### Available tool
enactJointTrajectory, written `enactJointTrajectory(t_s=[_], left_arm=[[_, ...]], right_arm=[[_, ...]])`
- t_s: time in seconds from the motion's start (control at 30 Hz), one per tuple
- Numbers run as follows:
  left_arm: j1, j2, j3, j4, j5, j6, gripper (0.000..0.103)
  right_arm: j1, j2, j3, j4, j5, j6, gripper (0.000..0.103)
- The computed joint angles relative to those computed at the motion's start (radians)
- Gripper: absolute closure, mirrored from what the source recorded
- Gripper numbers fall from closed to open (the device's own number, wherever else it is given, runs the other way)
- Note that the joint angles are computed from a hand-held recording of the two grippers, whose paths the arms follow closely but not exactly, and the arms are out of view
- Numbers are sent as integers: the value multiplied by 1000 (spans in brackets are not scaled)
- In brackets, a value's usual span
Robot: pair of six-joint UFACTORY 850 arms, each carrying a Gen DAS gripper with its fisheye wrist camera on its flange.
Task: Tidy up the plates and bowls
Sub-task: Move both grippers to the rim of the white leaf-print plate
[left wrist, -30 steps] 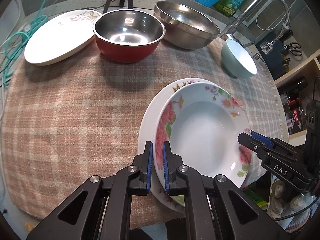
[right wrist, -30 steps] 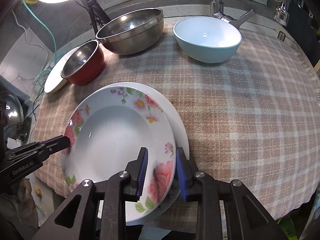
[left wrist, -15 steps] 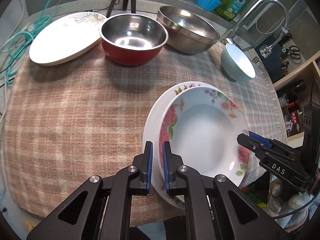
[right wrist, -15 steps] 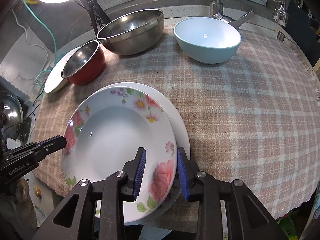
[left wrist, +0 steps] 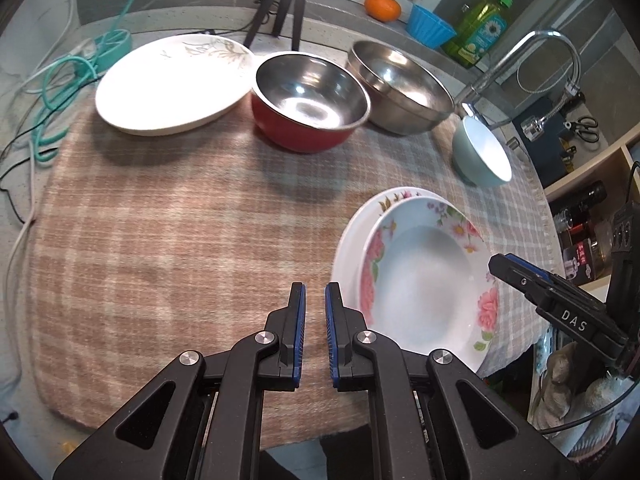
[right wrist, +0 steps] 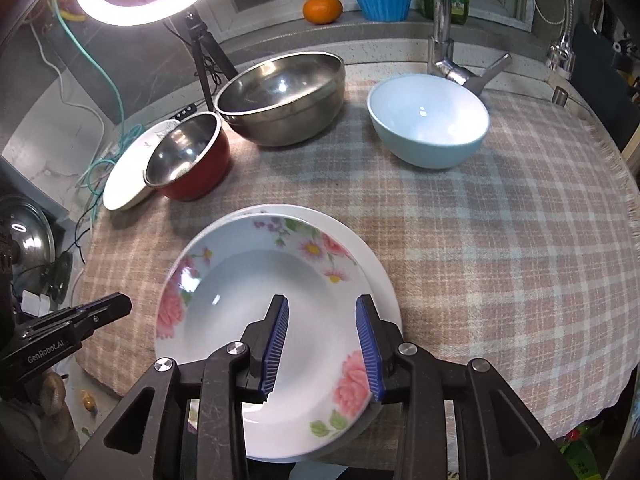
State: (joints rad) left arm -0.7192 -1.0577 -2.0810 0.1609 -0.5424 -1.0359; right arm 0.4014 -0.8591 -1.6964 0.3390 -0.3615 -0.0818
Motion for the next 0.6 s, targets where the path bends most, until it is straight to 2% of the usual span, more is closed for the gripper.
enactJointTrajectory(t_s=[0.23, 0.33, 0.5, 0.6], left_arm=[[20, 100, 166, 98, 95, -139, 95], [31, 149, 244, 172, 127, -234, 95], [55, 218, 357, 299, 167, -407, 95], [72, 252, 406, 374, 177, -488, 95]], right_arm=[[34, -19, -65, 98, -13, -114, 71], [52, -66, -162, 157, -79, -196, 71], [97, -174, -378, 131, -164, -210, 71], [113, -289, -591, 140, -272, -202, 71]])
